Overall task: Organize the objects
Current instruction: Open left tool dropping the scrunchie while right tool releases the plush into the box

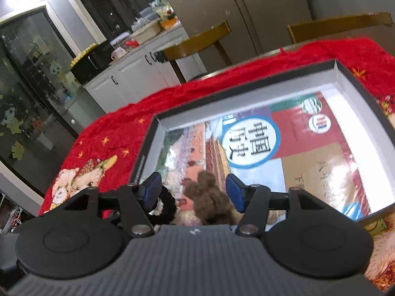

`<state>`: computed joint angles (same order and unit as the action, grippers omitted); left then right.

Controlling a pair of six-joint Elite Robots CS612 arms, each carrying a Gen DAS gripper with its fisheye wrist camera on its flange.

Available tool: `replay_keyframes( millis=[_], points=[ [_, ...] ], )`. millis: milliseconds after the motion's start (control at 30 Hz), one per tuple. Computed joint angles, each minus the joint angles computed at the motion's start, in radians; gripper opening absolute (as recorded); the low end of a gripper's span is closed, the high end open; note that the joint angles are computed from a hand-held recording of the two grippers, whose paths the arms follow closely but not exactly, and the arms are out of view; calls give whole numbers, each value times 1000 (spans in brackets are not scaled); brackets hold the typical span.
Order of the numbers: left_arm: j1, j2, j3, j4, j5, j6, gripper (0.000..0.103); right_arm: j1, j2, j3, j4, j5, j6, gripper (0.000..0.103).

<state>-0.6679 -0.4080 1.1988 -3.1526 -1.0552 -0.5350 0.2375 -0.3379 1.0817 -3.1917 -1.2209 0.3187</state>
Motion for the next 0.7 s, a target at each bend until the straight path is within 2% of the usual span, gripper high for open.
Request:
replay_keyframes(
  millis=[33,133,233,300,367,433,567,700],
  points=[
    [-3,3,0,-15,19,5,71,0,-3,5,-18,1,0,74],
    [-13,19,1,-125,79,90,74,-1,-11,18,-56,1,-1,79],
    [-18,25,8,-216,99,134,77,0,-24,41,-117,-12,-4,85],
    [-20,11,20,-201,108,117,79,1,-34,57,-165,-27,-8,88],
    [-15,-10,36,-166,64,116,79,2,-44,73,-202,-37,-15,90],
    [-14,-18,47,-185,43,122,79,1,-53,91,-244,-38,-18,92],
    [-28,-25,56,-210,96,144,78,-2,-71,128,-327,-38,-17,96],
    [-35,-36,77,-261,84,156,78,-2,-95,184,-411,-70,-36,102]
  ],
)
